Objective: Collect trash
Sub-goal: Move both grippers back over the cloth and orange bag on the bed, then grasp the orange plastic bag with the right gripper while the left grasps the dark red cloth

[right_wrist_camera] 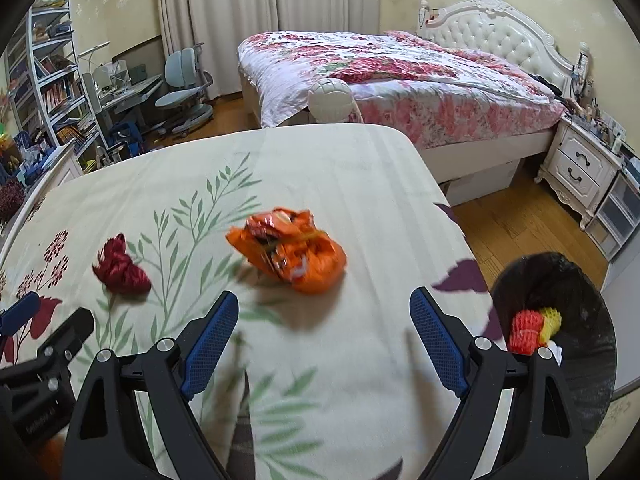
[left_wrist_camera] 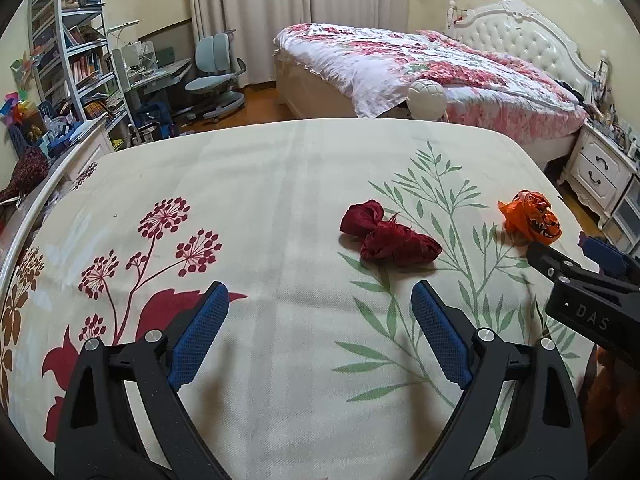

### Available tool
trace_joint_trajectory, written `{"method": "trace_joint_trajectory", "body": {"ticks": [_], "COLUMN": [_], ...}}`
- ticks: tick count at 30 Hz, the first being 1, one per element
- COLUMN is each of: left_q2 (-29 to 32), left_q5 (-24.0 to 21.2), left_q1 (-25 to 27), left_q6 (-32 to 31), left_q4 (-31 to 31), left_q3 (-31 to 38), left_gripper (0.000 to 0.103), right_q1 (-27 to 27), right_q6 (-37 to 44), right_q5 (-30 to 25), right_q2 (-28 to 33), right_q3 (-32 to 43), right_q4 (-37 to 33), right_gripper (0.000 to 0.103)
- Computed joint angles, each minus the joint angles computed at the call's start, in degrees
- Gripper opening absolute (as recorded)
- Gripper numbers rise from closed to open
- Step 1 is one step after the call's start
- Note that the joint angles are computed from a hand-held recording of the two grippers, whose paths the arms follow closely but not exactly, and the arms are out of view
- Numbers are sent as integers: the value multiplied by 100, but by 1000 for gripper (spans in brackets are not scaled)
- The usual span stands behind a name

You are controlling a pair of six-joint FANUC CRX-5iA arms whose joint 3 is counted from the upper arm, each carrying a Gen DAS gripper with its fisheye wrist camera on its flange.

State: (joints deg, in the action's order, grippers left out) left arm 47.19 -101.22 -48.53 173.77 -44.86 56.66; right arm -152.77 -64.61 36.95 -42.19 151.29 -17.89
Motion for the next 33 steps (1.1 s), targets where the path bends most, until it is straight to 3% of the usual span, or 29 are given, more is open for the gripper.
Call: {"method": "trace_joint_trajectory", "body": {"ticks": [7,10,18,23,25,28,33], "left_q2": [14,16,121,118,96,72,-132], "left_q5": [199,267,299,420,458,546,961], "left_q1": [158,202,276,323,330,339,402], "left_q6": [-149,-182,-390,-490,-496,-562,-450], "left_q4": [40,73,87,190,214,260,437], "left_q3": [7,-8,160,128,89,36,-341], "left_gripper": [90,90,90,90,89,75,52], "right_q1": [59,56,-12,-21,-23,-9,11], "right_q6": [-25,0,76,161,316,314,297], "right_q5": [493,718,801,820,840,873,892], "right_q2": [-383,-524,-578,-581,-603,-644,-717], "right_q3": [-677,-905,-988,-992,-966,-1043,-1171], "right_q4": [121,86,-125,-165,-338,-317,-299], "right_gripper": [71,56,40,41,51,61,63]}}
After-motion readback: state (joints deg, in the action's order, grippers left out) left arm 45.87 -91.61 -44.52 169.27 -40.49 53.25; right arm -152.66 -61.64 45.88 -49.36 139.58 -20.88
